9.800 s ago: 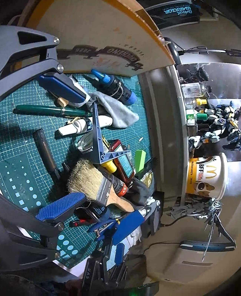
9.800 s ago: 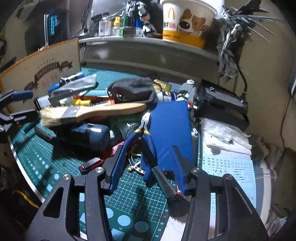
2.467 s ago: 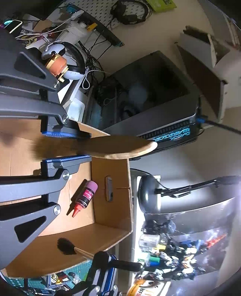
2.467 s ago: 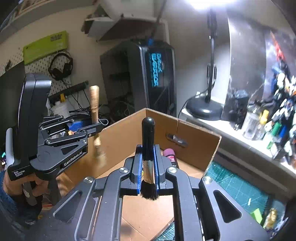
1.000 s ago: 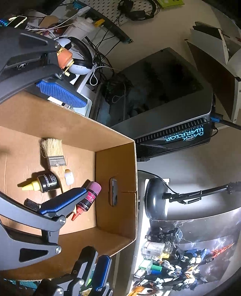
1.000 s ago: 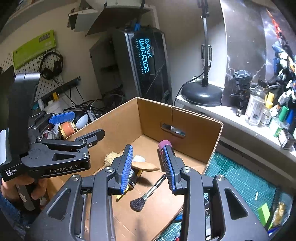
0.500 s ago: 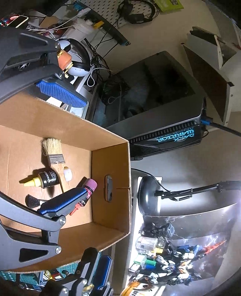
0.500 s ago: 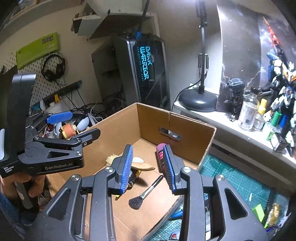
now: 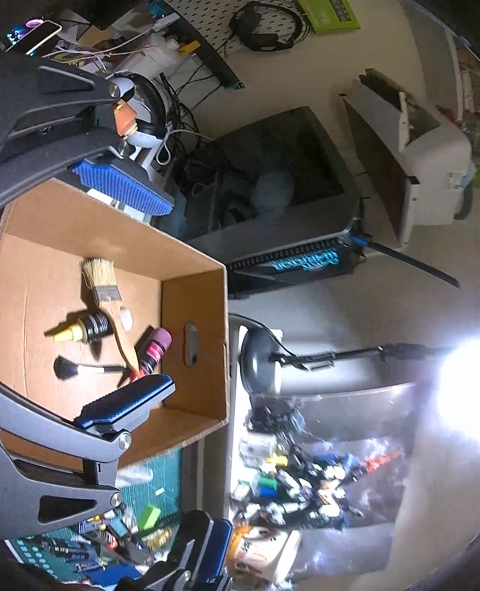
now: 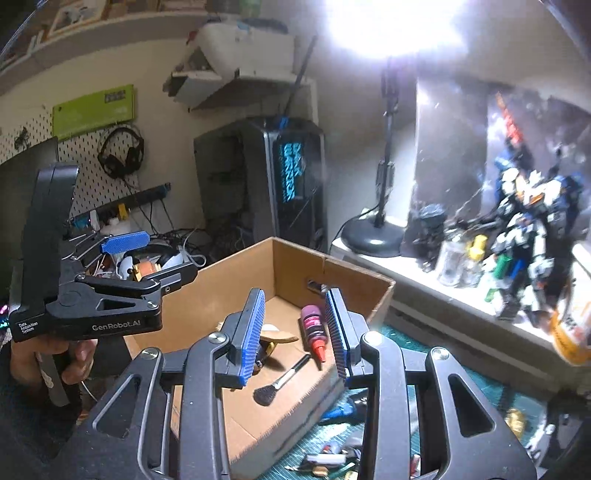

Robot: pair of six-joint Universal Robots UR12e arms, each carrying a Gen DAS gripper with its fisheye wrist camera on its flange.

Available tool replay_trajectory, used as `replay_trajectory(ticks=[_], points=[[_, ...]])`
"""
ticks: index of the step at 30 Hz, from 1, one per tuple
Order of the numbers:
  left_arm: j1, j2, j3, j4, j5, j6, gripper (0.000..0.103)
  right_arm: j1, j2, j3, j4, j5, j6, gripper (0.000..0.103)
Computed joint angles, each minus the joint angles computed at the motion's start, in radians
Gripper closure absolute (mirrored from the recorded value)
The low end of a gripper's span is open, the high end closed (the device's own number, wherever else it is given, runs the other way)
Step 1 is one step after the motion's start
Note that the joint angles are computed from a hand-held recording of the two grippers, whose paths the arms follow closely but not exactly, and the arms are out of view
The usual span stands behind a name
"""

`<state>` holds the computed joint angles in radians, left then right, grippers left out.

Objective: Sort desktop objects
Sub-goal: 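Withdraw both open tools from the box back over the mat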

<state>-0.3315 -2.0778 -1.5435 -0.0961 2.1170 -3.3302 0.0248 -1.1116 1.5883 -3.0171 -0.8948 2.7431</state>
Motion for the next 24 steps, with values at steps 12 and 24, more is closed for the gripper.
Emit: replay_trajectory(ticks=[12,24], points=[[-0.055,-0.016,-0.021,0.148,-0.157,0.064,0.014,-0.086,-0.087,0.139,-0.109,-0.056,0.024,0.068],[-0.108,-0.077,0.032,0.15,-0.344,0.097,0.014,-0.2,-0.139,0.26,-0.148,-0.155,0.134,0.068]])
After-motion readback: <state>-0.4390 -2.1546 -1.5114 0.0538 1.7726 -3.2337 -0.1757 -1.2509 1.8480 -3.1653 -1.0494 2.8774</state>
